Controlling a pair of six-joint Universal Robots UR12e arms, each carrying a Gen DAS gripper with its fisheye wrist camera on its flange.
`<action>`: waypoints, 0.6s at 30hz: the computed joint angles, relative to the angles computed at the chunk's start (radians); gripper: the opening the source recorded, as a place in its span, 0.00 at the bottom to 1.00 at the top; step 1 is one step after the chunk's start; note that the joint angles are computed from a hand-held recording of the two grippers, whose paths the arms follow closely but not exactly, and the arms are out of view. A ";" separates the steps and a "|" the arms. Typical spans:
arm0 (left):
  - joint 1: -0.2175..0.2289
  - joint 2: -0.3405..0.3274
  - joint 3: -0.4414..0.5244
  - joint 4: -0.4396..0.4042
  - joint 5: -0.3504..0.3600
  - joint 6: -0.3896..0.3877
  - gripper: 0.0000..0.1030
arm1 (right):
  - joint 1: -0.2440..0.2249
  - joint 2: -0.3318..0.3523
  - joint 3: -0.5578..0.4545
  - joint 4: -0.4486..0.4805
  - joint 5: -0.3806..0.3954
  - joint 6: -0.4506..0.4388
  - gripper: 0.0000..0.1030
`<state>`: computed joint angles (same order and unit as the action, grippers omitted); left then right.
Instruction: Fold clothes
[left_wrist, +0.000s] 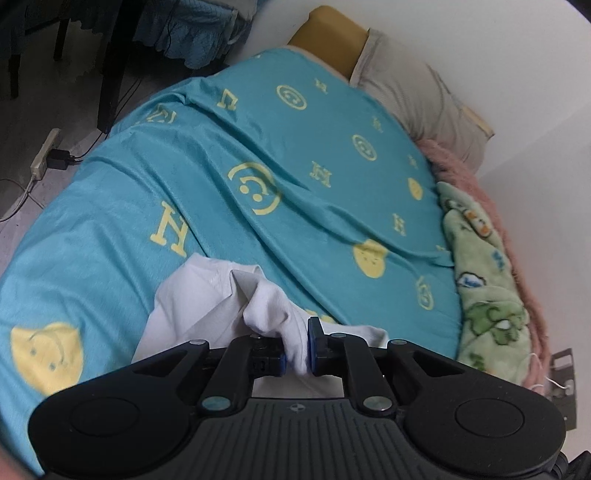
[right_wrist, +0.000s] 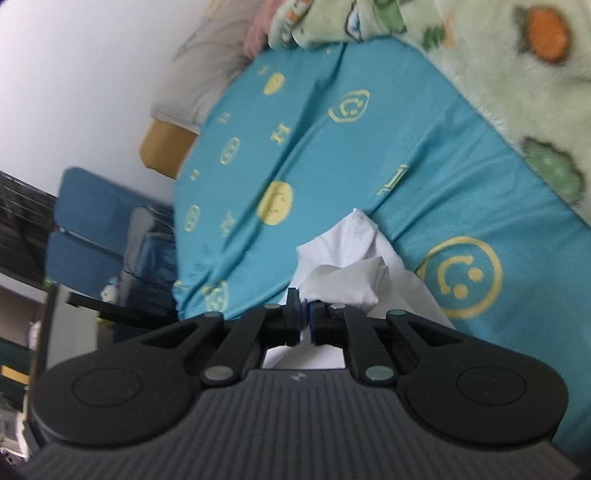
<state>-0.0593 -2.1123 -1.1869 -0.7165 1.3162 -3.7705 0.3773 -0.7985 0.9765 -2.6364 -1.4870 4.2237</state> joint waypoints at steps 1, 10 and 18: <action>0.002 -0.014 0.010 0.005 -0.005 0.006 0.11 | -0.003 0.014 -0.016 0.001 0.005 -0.009 0.09; 0.013 -0.104 0.085 0.020 -0.027 0.009 0.11 | -0.017 0.122 -0.151 -0.003 0.017 -0.086 0.09; 0.010 -0.129 0.124 -0.013 -0.045 0.109 0.38 | -0.022 0.154 -0.198 0.032 0.038 -0.152 0.11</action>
<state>-0.0491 -2.2414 -1.0627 -0.7300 1.2712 -3.6610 0.3549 -0.6448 0.7789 -2.6041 -1.4492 4.0715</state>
